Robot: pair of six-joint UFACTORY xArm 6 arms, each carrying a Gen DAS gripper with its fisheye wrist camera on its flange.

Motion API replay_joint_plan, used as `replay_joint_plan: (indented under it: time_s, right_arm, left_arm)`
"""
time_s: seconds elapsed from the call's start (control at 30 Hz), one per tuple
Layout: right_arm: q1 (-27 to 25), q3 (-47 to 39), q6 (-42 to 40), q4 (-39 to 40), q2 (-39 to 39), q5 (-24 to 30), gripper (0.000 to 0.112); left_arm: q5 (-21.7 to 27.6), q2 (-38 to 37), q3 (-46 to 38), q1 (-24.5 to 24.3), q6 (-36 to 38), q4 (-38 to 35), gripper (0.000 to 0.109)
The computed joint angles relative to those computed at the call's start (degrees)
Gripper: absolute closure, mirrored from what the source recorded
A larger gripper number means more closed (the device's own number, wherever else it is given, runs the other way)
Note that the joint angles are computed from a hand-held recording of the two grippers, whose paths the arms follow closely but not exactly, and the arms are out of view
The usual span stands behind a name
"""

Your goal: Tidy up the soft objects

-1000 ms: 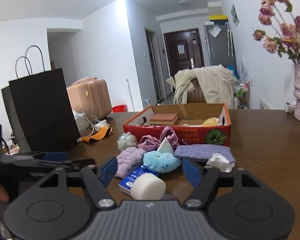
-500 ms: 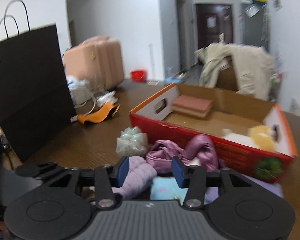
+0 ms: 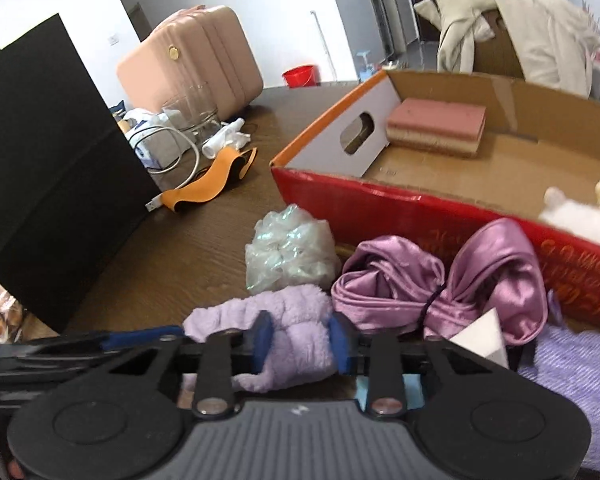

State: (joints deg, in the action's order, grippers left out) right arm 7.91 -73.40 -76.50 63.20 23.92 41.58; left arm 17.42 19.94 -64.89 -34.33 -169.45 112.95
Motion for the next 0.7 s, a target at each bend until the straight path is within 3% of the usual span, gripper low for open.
replay_joint_plan:
  time_s: [0.17,0.47,0.6,0.7]
  right_arm:
    - [0.0,1.9,-1.8,1.0,-2.2,-0.3,0.091]
    - [-4.0,16.8,-10.8,13.6,-18.0,1.4,0.092]
    - [-7.8,22.5,-13.6,18.7,-24.0,3.7,0.092]
    - [-10.4,23.5,-15.4,22.4,-26.1,4.4,0.092]
  left_arm:
    - [2.2,-2.4,2.1,-1.3,-3.3,2.8,0.090]
    - [7.4,-9.4,5.2,-7.0,2.9,1.6,0.092]
    - [5.9,-8.6,0.9,-7.0,5.0,3.7,0.093]
    - [1.4,-4.9,-7.0,-5.0,8.9,4.6,0.093]
